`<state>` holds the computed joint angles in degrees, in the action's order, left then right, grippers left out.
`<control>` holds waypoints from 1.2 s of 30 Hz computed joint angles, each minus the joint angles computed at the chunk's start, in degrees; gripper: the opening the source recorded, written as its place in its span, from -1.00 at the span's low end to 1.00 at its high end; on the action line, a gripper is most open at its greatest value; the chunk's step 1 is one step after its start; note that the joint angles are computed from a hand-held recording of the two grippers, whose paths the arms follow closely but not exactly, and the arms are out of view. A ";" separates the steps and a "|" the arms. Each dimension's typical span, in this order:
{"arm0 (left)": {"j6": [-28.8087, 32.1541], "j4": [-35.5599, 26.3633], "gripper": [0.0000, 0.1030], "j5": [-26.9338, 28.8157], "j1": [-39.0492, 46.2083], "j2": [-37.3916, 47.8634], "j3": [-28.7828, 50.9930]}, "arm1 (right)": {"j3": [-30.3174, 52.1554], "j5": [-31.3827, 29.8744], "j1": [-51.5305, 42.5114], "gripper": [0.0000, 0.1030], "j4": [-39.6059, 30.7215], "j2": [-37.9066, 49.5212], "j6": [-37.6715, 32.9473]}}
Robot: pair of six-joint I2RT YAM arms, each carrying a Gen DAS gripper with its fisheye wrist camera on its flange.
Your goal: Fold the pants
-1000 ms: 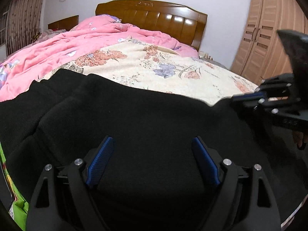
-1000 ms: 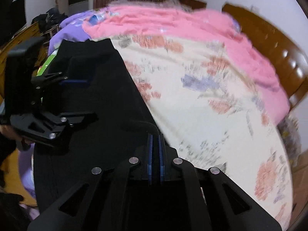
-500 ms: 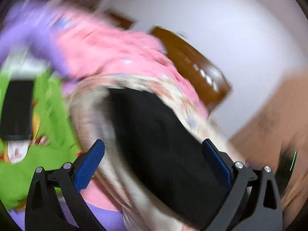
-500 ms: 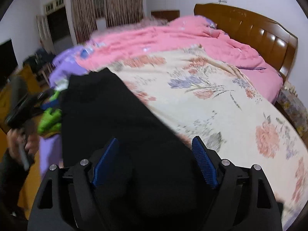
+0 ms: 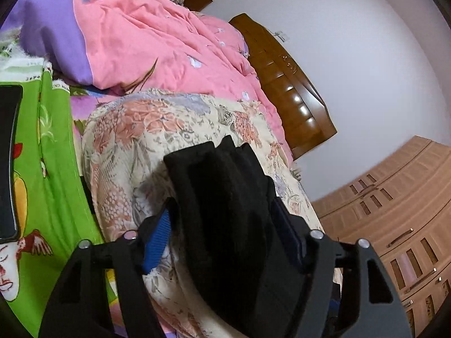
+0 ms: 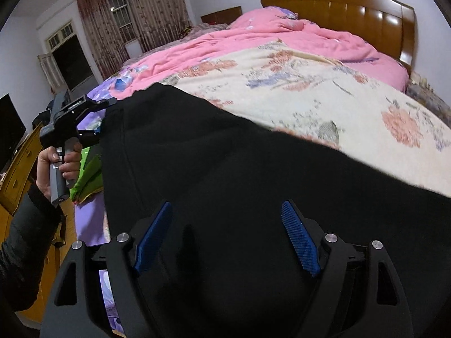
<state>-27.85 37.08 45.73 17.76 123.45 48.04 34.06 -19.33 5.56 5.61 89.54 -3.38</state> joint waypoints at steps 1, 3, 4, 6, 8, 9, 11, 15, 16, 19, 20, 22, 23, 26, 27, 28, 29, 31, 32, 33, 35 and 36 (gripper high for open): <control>0.47 -0.92 -0.14 -0.80 0.09 -0.19 -0.10 | 0.12 -0.20 -0.20 0.53 0.07 0.82 0.47; 1.36 -0.93 -0.28 -0.07 0.73 -0.57 -0.89 | 0.34 -0.34 -0.44 0.53 0.08 1.73 1.21; 2.46 -1.11 -0.34 -0.08 0.86 -0.94 -1.40 | 0.49 -0.83 -0.84 0.53 0.22 2.18 1.39; 4.82 -2.71 -0.46 -1.32 0.63 -1.13 -1.03 | 0.69 -1.31 -1.15 0.53 0.33 2.80 1.79; 5.88 -2.83 -0.78 -3.28 0.37 -1.37 -0.82 | 0.79 -1.17 -1.06 0.53 0.38 3.05 1.84; 6.69 -1.98 -0.79 -5.08 -0.22 -2.70 -2.02 | 0.63 -1.15 -0.99 0.53 0.47 2.86 1.90; 12.66 3.37 -0.82 -13.64 -4.02 -11.24 -9.63 | 0.43 -1.76 -1.40 0.53 0.65 2.66 2.01; 14.76 5.43 -0.82 -18.14 -6.05 -24.34 -14.72 | 0.51 -3.12 -2.42 0.53 0.76 2.98 2.20; 14.54 4.35 -0.82 -18.25 -5.28 -23.95 -13.58 | 0.45 -3.27 -2.54 0.53 0.86 2.95 2.20; 16.27 0.87 -0.81 -22.04 -5.16 -16.96 -9.27 | 0.49 -5.42 -4.20 0.53 1.64 3.73 3.34; 16.69 -0.59 -0.81 -23.82 -5.55 -13.63 -7.68 | 0.80 -6.58 -4.92 0.53 1.55 4.31 3.59; 14.85 -0.19 -0.80 -25.98 -5.67 -5.11 -4.97 | 0.93 -9.27 -6.49 0.53 1.74 4.80 3.80; 12.34 3.19 -0.80 -24.37 -4.70 -2.94 -5.73 | 0.87 -9.64 -6.67 0.53 1.83 4.83 3.85; 6.72 6.78 -0.68 -25.99 -4.70 -4.66 -9.06 | 1.09 -10.31 -6.94 0.56 1.46 4.97 3.42; 5.74 5.37 -0.63 -30.40 -6.14 -7.31 -10.18 | 1.06 -10.70 -7.14 0.57 1.58 4.88 3.47; 3.67 2.78 -0.57 -41.66 -9.54 -12.54 -12.38 | 0.88 -11.24 -7.46 0.57 2.09 4.76 3.45; 1.78 1.43 -0.26 -50.23 -12.29 -16.92 -14.46 | 0.14 -12.02 -7.76 0.57 3.00 4.11 3.49; 1.71 3.84 0.27 -62.42 -19.56 -26.30 -20.17 | -2.13 -14.44 -8.69 0.58 6.18 2.09 4.40; 3.69 5.20 0.35 -66.01 -24.17 -29.91 -21.98 | -2.86 -14.89 -9.03 0.57 6.79 1.04 4.98; 6.30 5.74 0.40 -66.86 -28.28 -32.38 -22.54 | -3.29 -14.56 -9.53 0.58 5.61 -0.84 5.72; 13.37 2.27 0.68 -58.05 -36.04 -31.94 -17.99 | -3.53 -13.23 -11.08 0.58 0.29 -5.93 5.84; 14.97 0.10 0.68 -54.59 -38.35 -29.86 -15.13 | -3.95 -12.72 -12.14 0.58 -2.20 -8.66 4.62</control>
